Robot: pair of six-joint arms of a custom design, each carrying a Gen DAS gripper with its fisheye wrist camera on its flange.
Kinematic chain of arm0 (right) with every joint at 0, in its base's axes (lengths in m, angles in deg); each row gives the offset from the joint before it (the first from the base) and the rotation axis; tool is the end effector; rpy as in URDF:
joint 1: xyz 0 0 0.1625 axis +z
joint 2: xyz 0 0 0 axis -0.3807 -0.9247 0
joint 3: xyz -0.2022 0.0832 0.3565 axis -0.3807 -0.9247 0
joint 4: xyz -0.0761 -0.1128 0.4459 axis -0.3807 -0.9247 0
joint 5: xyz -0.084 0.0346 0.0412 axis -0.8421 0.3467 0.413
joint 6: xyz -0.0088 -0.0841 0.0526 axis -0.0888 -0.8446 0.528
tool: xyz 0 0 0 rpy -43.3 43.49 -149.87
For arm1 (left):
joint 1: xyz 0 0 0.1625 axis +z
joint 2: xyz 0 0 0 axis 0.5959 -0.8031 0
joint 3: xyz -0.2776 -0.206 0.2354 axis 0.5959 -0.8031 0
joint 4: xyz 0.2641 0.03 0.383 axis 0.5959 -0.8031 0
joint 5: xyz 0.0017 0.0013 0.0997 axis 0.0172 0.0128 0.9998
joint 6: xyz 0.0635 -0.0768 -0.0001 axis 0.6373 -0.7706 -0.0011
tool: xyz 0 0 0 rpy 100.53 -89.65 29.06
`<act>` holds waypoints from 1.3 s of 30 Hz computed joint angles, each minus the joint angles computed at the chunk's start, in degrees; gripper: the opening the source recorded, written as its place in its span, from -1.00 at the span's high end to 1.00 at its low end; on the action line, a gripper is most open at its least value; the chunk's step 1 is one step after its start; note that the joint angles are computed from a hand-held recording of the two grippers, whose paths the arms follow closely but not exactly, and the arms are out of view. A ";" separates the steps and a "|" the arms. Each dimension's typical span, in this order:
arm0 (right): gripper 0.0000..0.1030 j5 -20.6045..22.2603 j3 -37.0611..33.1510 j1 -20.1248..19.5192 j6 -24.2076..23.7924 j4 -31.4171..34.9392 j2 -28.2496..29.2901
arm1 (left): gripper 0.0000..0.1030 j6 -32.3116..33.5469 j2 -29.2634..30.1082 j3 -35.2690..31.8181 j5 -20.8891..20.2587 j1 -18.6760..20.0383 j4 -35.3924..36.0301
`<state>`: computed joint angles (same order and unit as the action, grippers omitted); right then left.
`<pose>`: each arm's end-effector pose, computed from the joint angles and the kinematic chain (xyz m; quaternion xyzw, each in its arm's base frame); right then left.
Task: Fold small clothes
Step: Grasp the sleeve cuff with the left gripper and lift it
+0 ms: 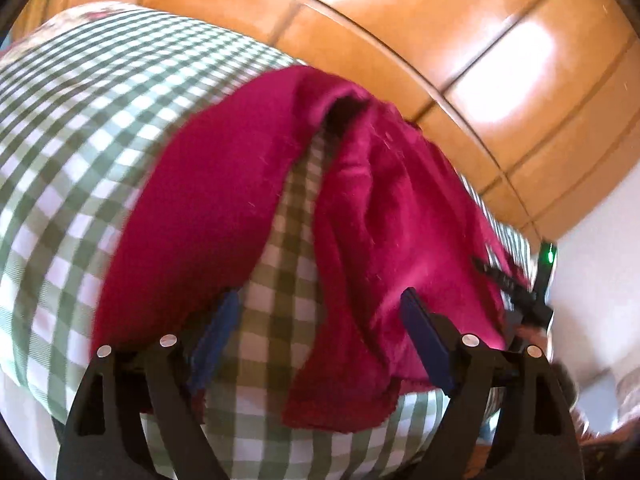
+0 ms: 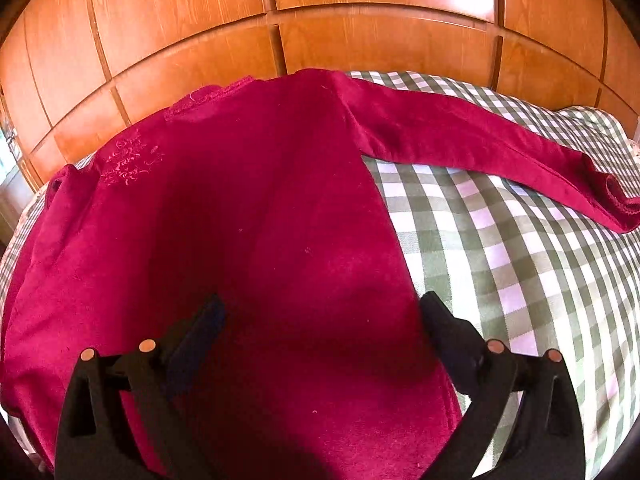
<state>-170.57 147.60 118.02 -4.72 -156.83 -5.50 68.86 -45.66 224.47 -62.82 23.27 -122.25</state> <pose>0.1173 -0.5486 0.1780 0.0026 -0.8795 0.2904 0.3770 -0.0635 -0.4744 0.1820 0.0022 0.9249 -0.3662 0.1025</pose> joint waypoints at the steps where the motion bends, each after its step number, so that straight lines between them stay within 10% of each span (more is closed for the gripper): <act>1: -0.90 -0.12 -0.17 0.01 -0.10 -0.10 0.22 | -0.59 -1.07 0.01 -0.15 1.26 -0.07 -0.04; 5: -0.91 -0.35 -0.11 0.07 -0.14 0.03 0.19 | -0.59 -6.03 -0.68 -0.24 -0.92 1.42 -2.12; 11: -0.91 -0.29 -0.10 0.01 -0.11 0.16 0.11 | -0.59 -20.93 -0.27 0.06 -19.23 7.33 -10.94; 15: -0.92 -0.31 -0.11 -0.01 -0.16 0.30 0.02 | -0.56 -30.41 0.00 0.40 -20.47 8.85 -10.24; 18: -0.92 -0.26 -0.08 -0.01 -0.16 0.31 -0.06 | -0.16 -37.75 0.92 1.55 -21.50 11.06 -15.35; 21: -0.92 -0.30 -0.12 0.01 -0.16 0.39 -0.08 | 0.79 -41.71 0.70 1.62 -18.81 12.25 -15.62; 23: -0.92 -0.26 -0.13 0.00 -0.12 0.48 -0.13 | 1.00 -43.95 1.15 1.14 -18.42 13.80 -16.36; 34: -0.92 -0.23 -0.41 -0.01 -0.11 0.74 0.00 | 1.00 -23.29 -7.48 -7.88 1.13 15.37 -1.49; 39: -0.93 -0.34 -0.46 -0.02 -0.15 0.75 0.11 | 0.84 -25.13 -8.13 -8.04 -2.06 17.64 -0.82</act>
